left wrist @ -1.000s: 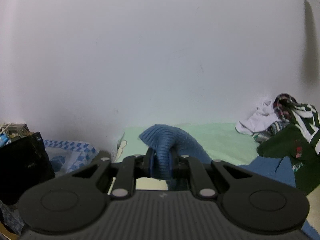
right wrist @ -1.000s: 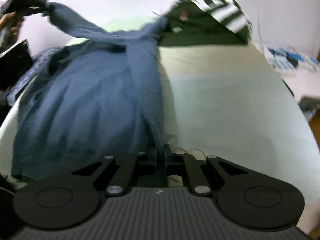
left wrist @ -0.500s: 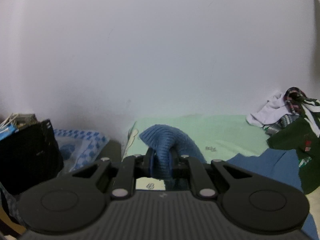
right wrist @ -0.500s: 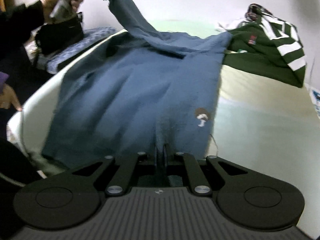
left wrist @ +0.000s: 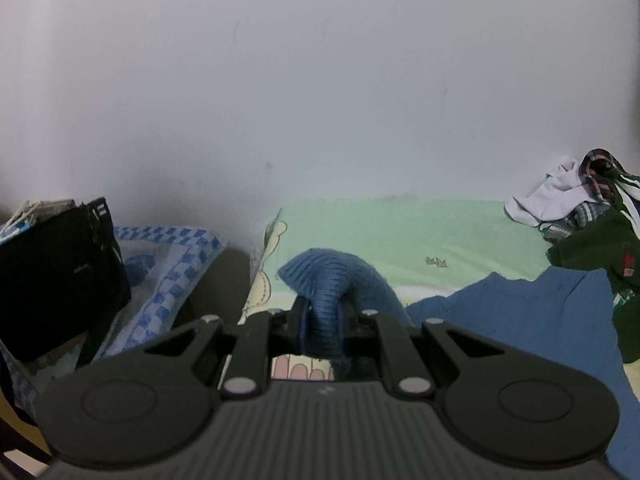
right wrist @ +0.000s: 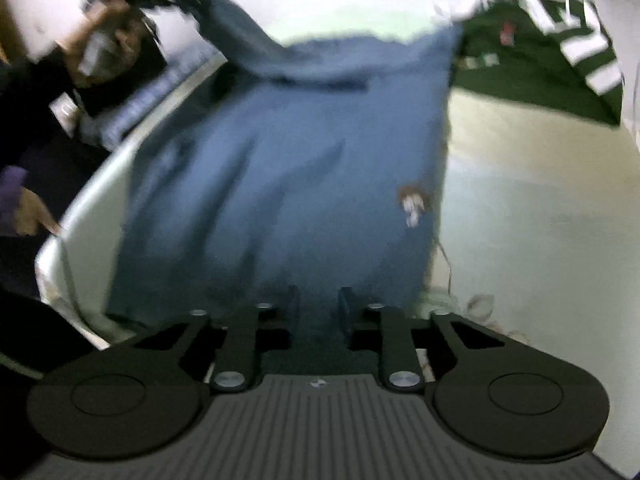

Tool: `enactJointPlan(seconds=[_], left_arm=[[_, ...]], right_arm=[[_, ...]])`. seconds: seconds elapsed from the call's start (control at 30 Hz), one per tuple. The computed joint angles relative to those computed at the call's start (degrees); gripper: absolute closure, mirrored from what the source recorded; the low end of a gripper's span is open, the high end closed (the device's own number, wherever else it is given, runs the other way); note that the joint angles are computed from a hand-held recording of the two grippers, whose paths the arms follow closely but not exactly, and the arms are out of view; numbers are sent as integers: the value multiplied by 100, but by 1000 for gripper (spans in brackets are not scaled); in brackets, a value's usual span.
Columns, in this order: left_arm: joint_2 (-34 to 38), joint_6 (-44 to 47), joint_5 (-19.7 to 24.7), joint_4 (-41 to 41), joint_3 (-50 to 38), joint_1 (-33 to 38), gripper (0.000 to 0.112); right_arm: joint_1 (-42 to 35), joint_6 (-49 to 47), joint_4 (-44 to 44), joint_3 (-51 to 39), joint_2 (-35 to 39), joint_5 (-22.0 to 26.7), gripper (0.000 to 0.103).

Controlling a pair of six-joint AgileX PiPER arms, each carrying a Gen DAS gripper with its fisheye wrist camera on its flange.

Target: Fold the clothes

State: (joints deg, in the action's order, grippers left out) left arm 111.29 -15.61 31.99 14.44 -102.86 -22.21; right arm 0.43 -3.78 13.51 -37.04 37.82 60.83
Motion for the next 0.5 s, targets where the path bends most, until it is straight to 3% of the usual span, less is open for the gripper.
enactJointPlan(seconds=[0.1,0.23,0.37,0.43,0.5], left_arm=[[-93,190,-135,-291,202,92,103],[-261,500,-347,-775,555,223,103],[-486,-349,-665,138,1092,107,103],[-571,-761,-747,490,1276,97,103],[-554,-743,-666,336,1245,153,103]], right_arm=[[350,358,-376,-147,298,77,83],[-730,-924,37,-776,779,29,83],[-1590,-2159,659,-1510,1932,-722,83],[-1416,-2083,609,-1873,2687,-1266,83],[-1290,-2082,722,-2213,3384,-1669,83]])
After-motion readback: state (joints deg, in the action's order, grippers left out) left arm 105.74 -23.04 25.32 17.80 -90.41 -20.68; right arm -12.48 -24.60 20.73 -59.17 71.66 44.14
